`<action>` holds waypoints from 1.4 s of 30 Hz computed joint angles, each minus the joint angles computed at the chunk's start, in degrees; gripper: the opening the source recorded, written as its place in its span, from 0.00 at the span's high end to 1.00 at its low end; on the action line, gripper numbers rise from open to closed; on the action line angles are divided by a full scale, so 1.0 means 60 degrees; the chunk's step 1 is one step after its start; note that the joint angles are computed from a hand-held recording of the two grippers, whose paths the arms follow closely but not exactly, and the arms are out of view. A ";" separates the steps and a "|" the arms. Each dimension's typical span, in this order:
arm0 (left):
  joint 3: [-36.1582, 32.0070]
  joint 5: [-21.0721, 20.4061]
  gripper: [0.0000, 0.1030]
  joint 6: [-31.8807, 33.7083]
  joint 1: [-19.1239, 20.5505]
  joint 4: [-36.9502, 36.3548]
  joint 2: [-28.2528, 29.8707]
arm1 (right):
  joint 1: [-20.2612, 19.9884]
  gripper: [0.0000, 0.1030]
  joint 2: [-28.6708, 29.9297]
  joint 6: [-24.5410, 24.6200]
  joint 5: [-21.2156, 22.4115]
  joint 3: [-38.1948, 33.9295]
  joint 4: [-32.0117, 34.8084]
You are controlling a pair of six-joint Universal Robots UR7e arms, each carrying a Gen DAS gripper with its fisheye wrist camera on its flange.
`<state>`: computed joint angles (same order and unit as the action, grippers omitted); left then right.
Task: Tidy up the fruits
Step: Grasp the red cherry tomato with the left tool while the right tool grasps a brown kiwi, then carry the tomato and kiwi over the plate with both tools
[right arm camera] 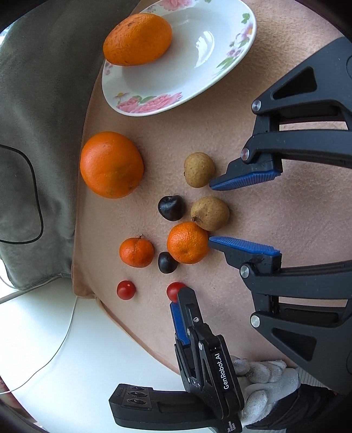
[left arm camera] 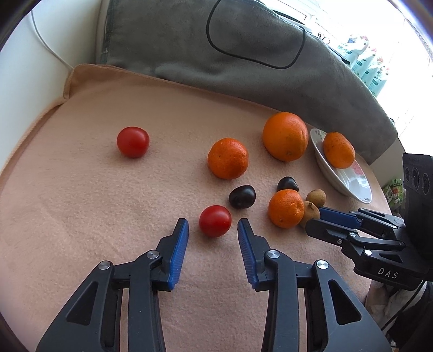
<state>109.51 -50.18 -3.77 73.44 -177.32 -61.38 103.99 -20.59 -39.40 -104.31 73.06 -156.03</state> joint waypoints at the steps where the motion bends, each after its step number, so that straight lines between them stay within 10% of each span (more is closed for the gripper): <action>1: -0.0017 -0.0013 0.65 0.0002 0.0005 0.0012 0.0009 | 0.0002 0.64 0.0019 0.0008 -0.0011 -0.0024 0.0015; 42: 0.0024 -0.0164 0.78 0.0442 -0.0668 -0.0476 0.0074 | -0.0282 0.73 -0.1444 -0.0059 0.0515 0.1638 -0.1599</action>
<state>109.65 -51.16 -1.12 69.43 -180.18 -60.93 102.29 -29.25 -39.75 -101.22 82.89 -165.63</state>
